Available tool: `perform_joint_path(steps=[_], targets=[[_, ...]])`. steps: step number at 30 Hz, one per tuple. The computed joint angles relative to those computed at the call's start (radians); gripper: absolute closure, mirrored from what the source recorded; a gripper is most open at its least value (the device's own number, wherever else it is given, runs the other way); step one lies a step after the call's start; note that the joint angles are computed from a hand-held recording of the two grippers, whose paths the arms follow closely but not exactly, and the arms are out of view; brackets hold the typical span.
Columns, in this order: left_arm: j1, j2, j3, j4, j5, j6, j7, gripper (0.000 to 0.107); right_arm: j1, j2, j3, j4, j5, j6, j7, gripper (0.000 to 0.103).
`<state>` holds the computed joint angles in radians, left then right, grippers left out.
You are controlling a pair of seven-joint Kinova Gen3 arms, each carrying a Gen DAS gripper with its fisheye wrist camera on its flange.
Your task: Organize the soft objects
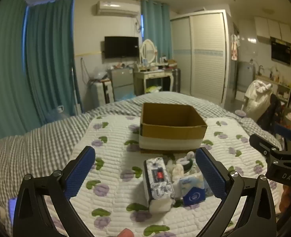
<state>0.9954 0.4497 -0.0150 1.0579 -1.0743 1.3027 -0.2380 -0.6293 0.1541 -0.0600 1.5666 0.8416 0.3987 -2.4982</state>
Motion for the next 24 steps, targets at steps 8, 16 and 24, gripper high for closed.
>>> perform_joint_path(steps=[8, 16, 24], targets=[[0.007, -0.009, -0.007, 0.023, -0.02, -0.011, 0.014, 0.004, 0.003, 0.003, 0.0, -0.001, -0.012, -0.008, 0.007, 0.0], [-0.001, -0.014, 0.005, 0.023, -0.039, -0.003, 0.008, 0.004, 0.007, 0.004, -0.001, 0.001, -0.019, -0.009, 0.016, 0.0], [0.006, 0.005, -0.005, -0.012, -0.03, 0.01, -0.012, 0.004, -0.003, 0.012, 0.008, -0.006, -0.024, -0.008, 0.021, 0.0]])
